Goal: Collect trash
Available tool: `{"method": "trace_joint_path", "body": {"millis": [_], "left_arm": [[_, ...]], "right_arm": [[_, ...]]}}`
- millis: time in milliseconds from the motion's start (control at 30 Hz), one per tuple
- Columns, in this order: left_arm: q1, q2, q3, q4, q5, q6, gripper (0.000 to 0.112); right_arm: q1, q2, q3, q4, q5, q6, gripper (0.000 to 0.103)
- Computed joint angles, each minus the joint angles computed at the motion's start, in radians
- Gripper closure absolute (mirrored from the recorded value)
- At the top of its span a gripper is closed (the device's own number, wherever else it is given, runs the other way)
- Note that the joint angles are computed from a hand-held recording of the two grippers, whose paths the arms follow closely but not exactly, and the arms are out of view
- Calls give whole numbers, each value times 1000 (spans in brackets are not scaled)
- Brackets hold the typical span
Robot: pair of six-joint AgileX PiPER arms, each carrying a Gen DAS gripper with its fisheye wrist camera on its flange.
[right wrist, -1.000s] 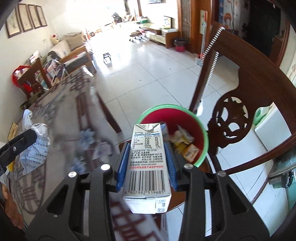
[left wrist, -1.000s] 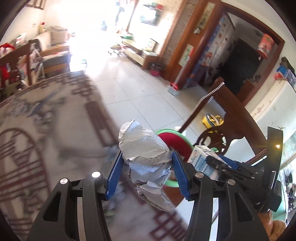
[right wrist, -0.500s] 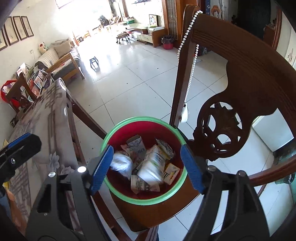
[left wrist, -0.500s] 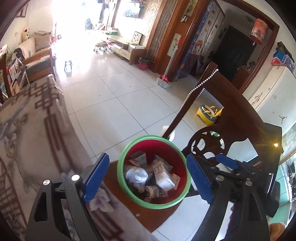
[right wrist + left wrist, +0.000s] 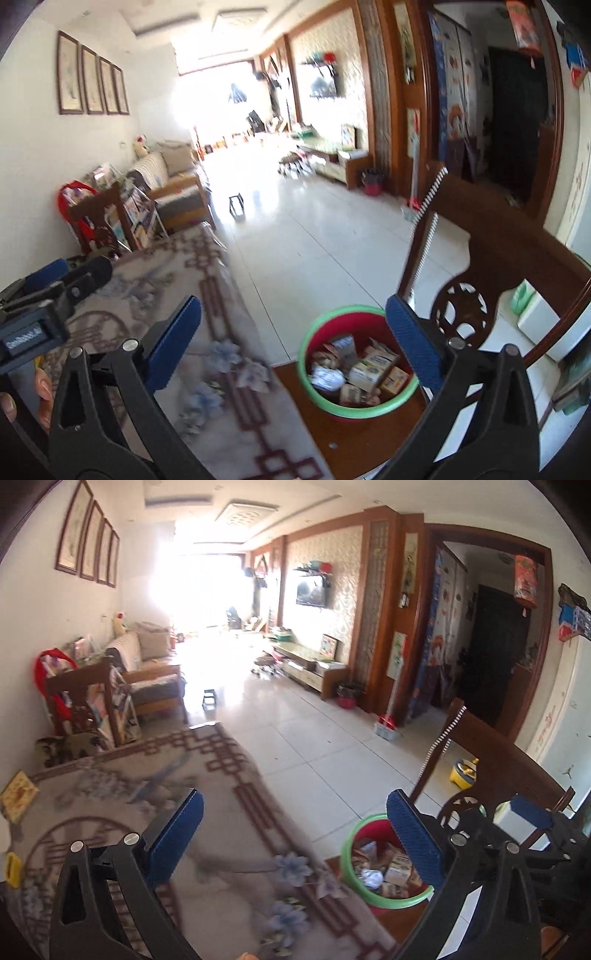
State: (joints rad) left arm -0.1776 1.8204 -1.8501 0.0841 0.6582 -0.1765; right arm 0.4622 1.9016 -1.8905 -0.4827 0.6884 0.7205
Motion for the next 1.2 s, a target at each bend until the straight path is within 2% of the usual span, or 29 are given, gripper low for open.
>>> {"method": "trace_joint_path", "body": {"millis": [167,233,333,433,533,600,700,900,1033,1200], "left_arm": [[150,-144,124,-173,-14,160,17],[210,-196,176,-220,-23,207,17],[259,-273,279,-140,-87,161,17],[311,-352,384,-71,-169,136,17],[394,-389,394,-254,-129,310,17],[428,-420,408,-311,-101,351,17],[443,-450,424,-317,-82,357,17],[538,-474,423,-454,-22,490,17],[568,-479,423,-488,-1,529,17],[593,-481,417,-525,25,561,17]], "right_arm": [[173,-32,-17,-311,43,276,5],[224,1,-98,-322,107,258,5],[293,48,-189,-336,179,249,5],[339,57,-200,-368,198,296,5],[382,73,-237,-376,225,317,5],[410,82,-257,-395,239,333,5],[446,98,-292,-420,266,344,5],[512,106,-314,-480,301,389,5],[571,66,-211,-643,301,565,5],[590,88,-265,-627,343,514,5]]}}
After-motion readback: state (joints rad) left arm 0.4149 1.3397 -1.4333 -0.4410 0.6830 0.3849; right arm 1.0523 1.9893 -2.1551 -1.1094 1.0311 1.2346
